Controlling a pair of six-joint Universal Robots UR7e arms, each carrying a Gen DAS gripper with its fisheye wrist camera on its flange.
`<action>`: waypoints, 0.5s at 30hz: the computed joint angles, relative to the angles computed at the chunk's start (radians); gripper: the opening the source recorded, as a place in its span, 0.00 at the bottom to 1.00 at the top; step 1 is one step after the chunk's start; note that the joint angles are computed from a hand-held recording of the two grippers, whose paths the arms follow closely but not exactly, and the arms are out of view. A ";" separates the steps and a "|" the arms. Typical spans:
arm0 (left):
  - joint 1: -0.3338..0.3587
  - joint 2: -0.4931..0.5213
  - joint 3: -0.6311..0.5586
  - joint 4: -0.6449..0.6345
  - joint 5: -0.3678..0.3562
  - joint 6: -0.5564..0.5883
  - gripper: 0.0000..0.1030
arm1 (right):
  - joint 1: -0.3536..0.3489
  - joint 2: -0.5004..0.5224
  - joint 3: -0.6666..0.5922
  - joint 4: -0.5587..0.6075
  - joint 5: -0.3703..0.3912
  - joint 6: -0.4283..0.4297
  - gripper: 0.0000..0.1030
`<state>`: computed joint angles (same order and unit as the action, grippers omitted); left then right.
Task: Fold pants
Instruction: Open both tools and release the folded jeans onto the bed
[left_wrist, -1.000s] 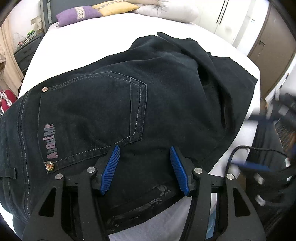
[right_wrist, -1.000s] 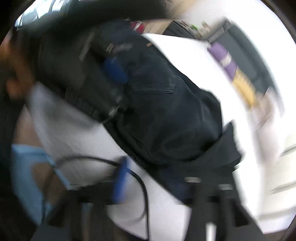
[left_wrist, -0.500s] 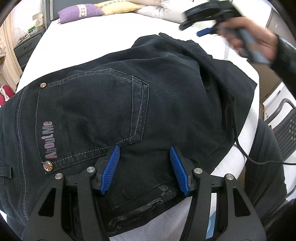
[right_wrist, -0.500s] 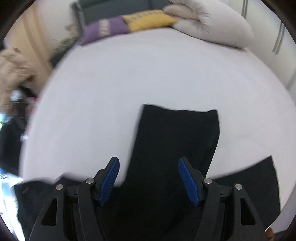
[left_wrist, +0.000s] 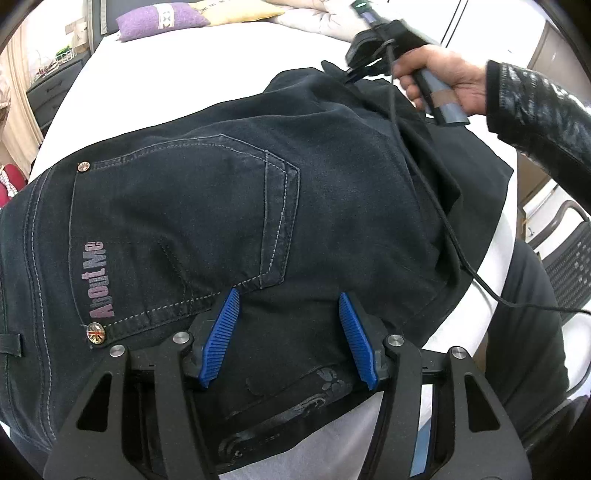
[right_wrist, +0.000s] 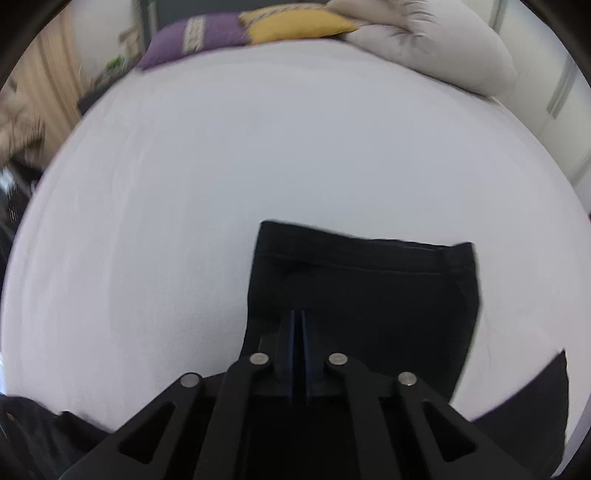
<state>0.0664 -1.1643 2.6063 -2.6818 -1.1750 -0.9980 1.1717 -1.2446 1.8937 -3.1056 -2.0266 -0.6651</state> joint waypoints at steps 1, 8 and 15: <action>-0.001 -0.003 -0.003 0.008 0.001 -0.001 0.53 | -0.014 -0.039 0.020 0.001 0.041 0.017 0.03; -0.025 0.017 -0.013 0.018 0.004 -0.020 0.53 | -0.084 -0.263 0.144 -0.002 0.265 0.047 0.02; -0.036 0.021 -0.008 0.008 0.003 -0.031 0.53 | -0.310 -0.504 0.271 0.011 0.593 0.222 0.02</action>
